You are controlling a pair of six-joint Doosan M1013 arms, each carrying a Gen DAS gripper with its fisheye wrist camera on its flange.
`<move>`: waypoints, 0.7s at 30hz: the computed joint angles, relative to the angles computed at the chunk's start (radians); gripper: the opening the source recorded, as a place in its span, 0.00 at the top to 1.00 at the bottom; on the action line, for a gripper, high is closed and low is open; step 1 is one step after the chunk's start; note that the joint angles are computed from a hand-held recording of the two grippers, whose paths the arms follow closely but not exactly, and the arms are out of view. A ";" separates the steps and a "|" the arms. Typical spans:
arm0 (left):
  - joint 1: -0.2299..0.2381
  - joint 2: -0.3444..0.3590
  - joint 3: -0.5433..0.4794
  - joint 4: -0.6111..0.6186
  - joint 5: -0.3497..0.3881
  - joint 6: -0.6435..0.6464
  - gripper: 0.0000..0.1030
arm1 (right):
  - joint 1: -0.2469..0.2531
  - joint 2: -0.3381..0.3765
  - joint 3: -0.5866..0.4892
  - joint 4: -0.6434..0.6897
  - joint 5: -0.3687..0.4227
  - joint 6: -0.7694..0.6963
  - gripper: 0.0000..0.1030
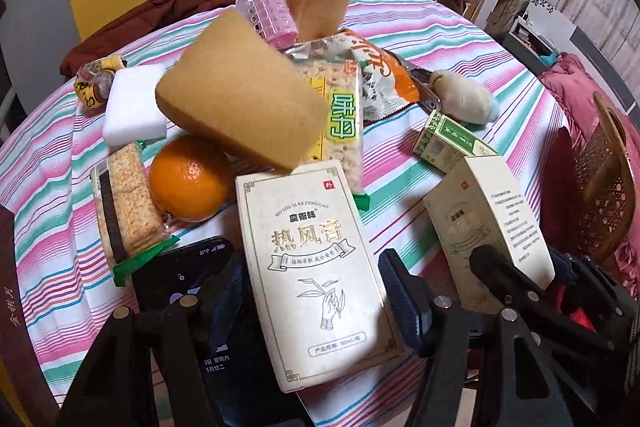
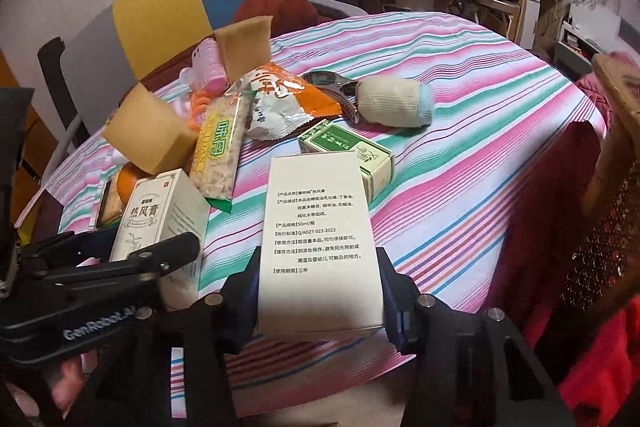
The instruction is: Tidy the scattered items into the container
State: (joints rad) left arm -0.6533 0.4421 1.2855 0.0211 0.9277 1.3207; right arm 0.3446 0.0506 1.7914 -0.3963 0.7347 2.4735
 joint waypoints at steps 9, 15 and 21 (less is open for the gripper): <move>0.007 -0.015 0.017 -0.027 -0.022 0.049 0.36 | 0.001 0.003 0.003 0.003 -0.003 -0.003 0.51; 0.023 -0.032 0.036 -0.114 -0.044 0.115 0.48 | 0.005 0.005 -0.006 0.002 0.009 -0.007 0.51; 0.036 -0.065 0.067 -0.195 -0.061 0.187 0.49 | 0.027 0.000 -0.020 -0.063 0.026 0.022 0.51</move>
